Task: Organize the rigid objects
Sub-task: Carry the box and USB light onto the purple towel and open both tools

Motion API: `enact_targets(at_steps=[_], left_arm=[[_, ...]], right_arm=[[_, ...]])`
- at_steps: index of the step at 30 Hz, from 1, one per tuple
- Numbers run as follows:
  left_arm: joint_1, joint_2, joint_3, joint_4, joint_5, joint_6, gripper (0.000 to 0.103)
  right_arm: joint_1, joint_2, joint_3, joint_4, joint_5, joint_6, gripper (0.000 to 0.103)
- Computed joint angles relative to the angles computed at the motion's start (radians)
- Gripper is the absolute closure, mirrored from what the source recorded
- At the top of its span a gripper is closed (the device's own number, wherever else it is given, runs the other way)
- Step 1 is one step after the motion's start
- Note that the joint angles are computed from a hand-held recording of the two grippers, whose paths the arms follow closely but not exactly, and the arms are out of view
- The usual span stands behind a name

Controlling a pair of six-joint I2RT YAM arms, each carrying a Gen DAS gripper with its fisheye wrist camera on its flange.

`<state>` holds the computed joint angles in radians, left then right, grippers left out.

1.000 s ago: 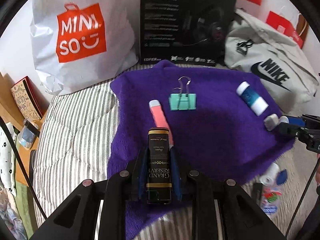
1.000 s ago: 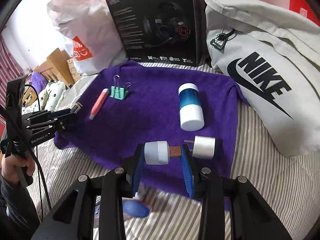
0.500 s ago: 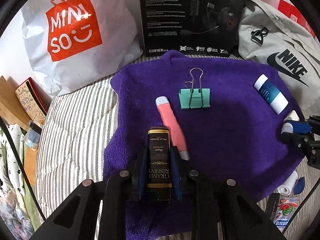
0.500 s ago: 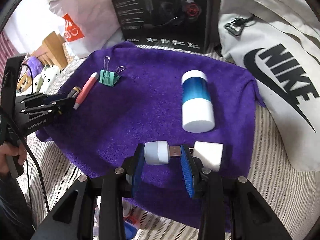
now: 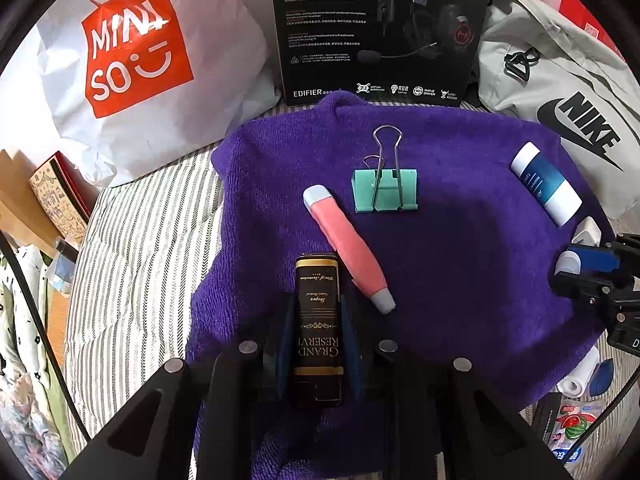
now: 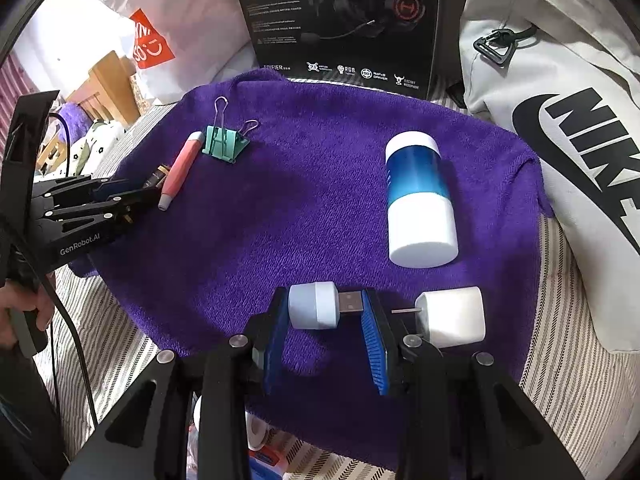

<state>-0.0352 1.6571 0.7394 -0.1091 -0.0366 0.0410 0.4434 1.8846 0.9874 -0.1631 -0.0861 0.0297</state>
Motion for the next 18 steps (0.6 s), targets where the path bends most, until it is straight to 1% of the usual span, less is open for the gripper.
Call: enact_targets(at_steps=[5,7,10,12,13,14,18], left_arm=[[-0.001,-0.015,-0.013,-0.012,0.009,-0.016,0.08],[-0.004,-0.027,-0.025,-0.018,0.006,-0.02,0.078],[-0.004,-0.044,-0.035,-0.034,0.019,-0.035,0.072],[-0.01,-0.056,-0.045,-0.042,0.043,-0.045,0.061],[-0.015,-0.066,-0.055,-0.042,0.047,-0.052,0.058],[-0.023,-0.078,-0.065,-0.042,0.044,-0.058,0.056],[-0.047,-0.159,-0.117,-0.054,0.04,-0.071,0.056]], right_arm=[[0.016,-0.004,0.0,-0.013,0.027,0.002,0.066],[0.017,-0.001,0.005,-0.019,0.027,0.003,0.065],[0.017,-0.002,0.009,-0.034,0.023,0.005,0.062],[0.021,-0.005,0.008,-0.044,0.024,0.01,0.058],[0.023,-0.005,0.012,-0.054,0.021,0.013,0.055],[0.024,-0.004,0.014,-0.059,0.02,0.012,0.054],[0.036,-0.034,0.0,-0.076,0.037,0.027,0.054]])
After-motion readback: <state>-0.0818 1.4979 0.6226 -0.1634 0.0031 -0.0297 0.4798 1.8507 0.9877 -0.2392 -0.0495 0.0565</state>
